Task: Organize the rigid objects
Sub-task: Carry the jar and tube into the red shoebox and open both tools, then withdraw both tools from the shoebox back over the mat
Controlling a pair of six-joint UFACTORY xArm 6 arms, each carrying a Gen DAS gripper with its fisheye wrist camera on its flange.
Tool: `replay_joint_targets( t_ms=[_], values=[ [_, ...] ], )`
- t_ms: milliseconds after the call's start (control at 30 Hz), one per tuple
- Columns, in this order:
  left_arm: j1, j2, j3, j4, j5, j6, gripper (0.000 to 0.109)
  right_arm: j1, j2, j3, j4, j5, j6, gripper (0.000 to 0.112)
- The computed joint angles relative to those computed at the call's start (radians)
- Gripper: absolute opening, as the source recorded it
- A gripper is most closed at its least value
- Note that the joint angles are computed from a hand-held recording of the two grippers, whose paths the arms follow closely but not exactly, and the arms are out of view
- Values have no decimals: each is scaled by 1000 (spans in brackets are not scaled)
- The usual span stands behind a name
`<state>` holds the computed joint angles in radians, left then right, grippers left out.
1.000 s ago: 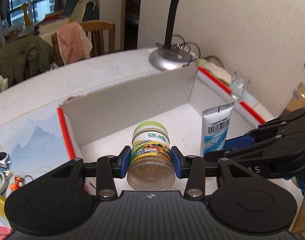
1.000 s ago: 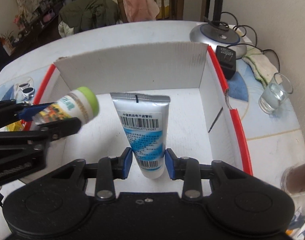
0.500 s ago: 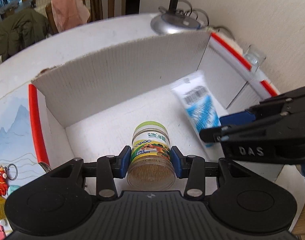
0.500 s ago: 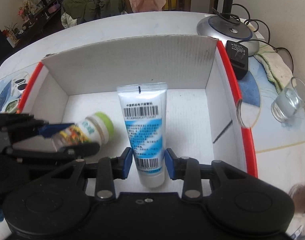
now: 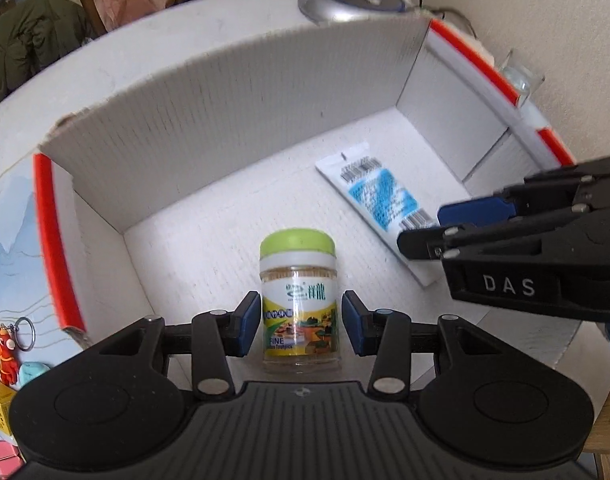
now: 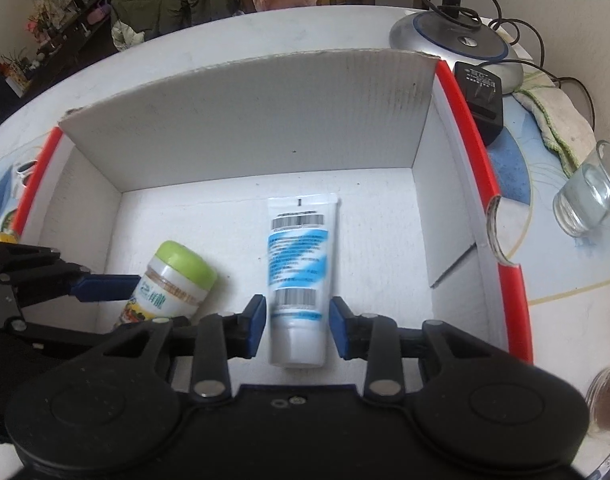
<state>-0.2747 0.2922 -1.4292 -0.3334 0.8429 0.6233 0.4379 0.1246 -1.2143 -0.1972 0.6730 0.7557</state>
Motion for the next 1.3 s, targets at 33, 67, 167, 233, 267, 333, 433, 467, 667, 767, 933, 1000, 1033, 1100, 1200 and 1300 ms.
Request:
replay_joint_targets(
  t_ms=[33, 67, 167, 233, 267, 333, 433, 467, 667, 767, 933, 1000, 1033, 1100, 1200, 1300],
  values=[
    [1, -11, 13, -16, -19, 5, 51, 3, -8, 6, -11, -1, 13, 36],
    [3, -24, 27, -37, -37, 20, 55, 5, -17, 14, -15, -9, 16, 36],
    [11, -64, 67, -100, -72, 80, 58, 13, -48, 35, -43, -24, 49, 37],
    [23, -94, 94, -134, -86, 94, 58, 20, -67, 47, -64, -33, 72, 38],
    [29, -112, 112, -152, -98, 105, 58, 24, -76, 51, -74, -34, 83, 39],
    [45, -147, 144, -191, -118, 138, 58, 37, -88, 52, -95, -34, 101, 41],
    [69, -194, 180, -254, -129, 184, 58, 60, -106, 52, -127, -39, 137, 48],
    [78, -210, 191, -267, -131, 192, 58, 69, -110, 50, -141, -40, 157, 50],
    [152, -301, 245, -388, -116, 312, 58, 132, -133, 28, -266, -12, 302, 59],
    [202, -337, 259, -454, -85, 388, 58, 174, -132, 4, -333, 8, 373, 63],
    [302, -383, 273, -532, -19, 484, 72, 248, -101, -61, -429, 42, 493, 69],
    [347, -388, 269, -557, 19, 519, 72, 274, -84, -88, -458, 49, 537, 72],
    [370, -389, 264, -562, 41, 532, 72, 289, -73, -106, -475, 60, 558, 73],
    [412, -392, 259, -574, 72, 558, 73, 317, -48, -141, -499, 73, 590, 76],
    [476, -389, 248, -587, 102, 614, 81, 354, -4, -198, -525, 99, 631, 80],
    [534, -372, 223, -600, 140, 661, 82, 387, 45, -260, -535, 122, 652, 84]
  ],
)
